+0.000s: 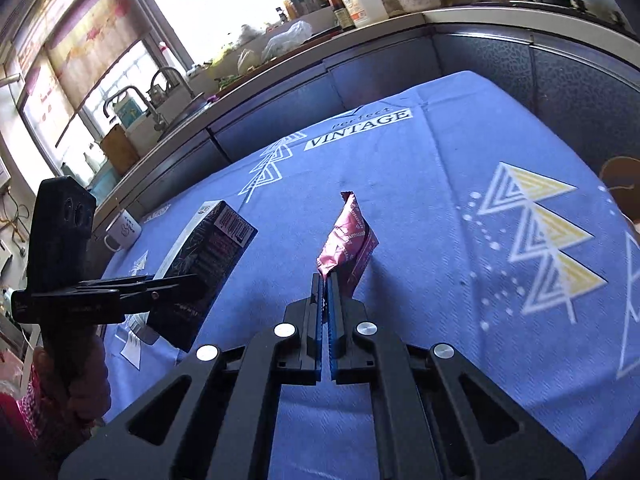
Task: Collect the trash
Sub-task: 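Carry the carton and wrapper to the beige bin and open both grippers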
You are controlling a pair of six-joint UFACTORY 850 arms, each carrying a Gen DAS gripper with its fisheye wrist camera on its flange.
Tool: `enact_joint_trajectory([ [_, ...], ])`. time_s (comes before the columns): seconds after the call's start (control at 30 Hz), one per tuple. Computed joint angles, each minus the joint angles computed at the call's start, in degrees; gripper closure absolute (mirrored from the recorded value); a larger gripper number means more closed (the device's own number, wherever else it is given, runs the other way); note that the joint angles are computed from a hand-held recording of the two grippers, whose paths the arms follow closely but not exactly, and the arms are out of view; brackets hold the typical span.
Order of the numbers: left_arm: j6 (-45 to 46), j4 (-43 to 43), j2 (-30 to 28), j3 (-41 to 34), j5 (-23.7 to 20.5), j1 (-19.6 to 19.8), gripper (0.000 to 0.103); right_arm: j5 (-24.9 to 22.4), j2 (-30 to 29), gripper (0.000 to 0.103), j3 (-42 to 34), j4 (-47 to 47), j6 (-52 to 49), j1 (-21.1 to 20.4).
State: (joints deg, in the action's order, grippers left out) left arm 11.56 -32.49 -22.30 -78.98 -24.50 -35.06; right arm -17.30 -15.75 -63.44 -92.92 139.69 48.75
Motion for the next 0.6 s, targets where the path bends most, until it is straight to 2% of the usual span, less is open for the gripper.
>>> enact_joint_trajectory([
  [0.17, 2.5, -0.7, -1.6, -3.0, -2.6, -3.1, 0.047, -6.6, 7.5, 0.101, 9.2, -5.1, 11.4, 2.0],
  [0.37, 1.7, 2.0, -6.9, -10.7, -6.9, -7.3, 0.047, -9.9, 14.6, 0.101, 17.1, -10.8, 22.1, 0.3],
  [0.5, -0.2, 4.5, -11.2, -18.3, -9.7, -9.6, 0.047, -12.7, 18.6, 0.101, 20.1, -10.3, 21.1, -1.1],
  [0.6, -1.1, 5.9, -17.5, -28.8, -13.7, -11.3, 0.047, -14.8, 22.1, 0.101, 22.7, -8.6, 19.0, -2.8],
])
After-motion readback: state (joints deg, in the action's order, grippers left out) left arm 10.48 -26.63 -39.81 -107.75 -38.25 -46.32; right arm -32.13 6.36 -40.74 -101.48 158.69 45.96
